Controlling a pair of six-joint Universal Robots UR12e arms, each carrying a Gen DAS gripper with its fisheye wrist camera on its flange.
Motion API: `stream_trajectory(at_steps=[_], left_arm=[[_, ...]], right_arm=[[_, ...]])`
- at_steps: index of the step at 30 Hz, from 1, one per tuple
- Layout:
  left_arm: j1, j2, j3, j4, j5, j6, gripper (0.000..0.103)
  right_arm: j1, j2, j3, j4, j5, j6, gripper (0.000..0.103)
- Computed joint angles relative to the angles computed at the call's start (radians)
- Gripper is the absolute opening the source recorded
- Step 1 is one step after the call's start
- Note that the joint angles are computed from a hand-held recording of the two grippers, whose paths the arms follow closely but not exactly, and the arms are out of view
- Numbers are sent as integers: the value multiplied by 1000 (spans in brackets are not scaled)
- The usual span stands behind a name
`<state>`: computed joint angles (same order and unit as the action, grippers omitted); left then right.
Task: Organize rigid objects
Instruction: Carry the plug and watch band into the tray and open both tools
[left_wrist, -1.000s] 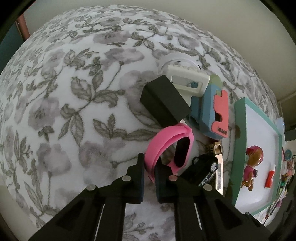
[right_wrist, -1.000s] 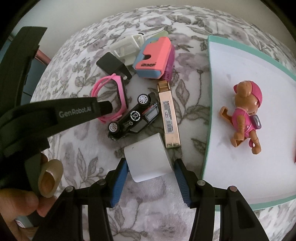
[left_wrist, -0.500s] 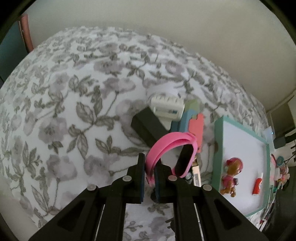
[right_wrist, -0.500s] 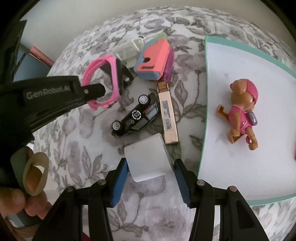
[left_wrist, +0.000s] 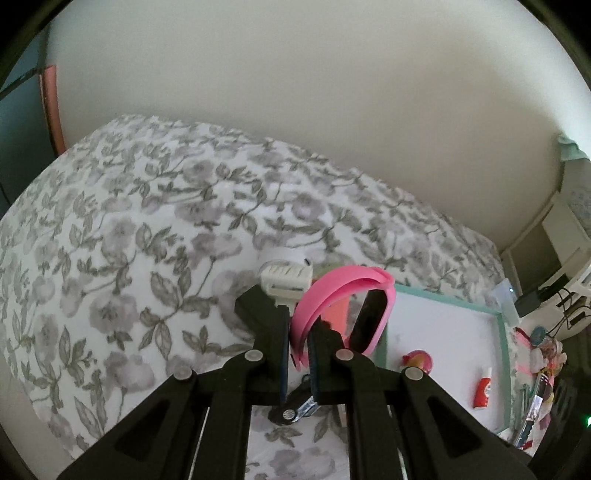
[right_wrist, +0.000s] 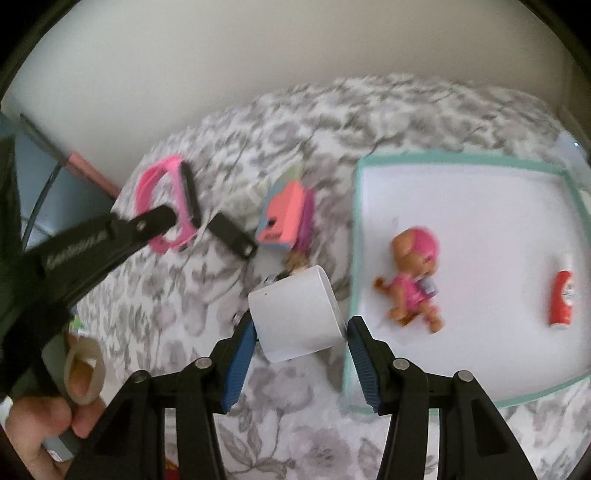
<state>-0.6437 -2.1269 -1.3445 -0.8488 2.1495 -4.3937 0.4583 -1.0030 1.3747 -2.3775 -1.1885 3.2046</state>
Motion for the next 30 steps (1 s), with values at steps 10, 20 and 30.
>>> stream_trajectory(at_steps=[10, 20, 30], left_arm=[[-17, -65, 106, -8, 1, 127, 9], [-29, -151, 256, -47, -36, 274, 9], [-24, -252, 444, -159, -100, 349, 9]], right_arm=[[-34, -9, 21, -74, -123, 164, 54], [-70, -18, 43, -70, -239, 288, 54], [-83, -18, 42, -61, -332, 349, 54]])
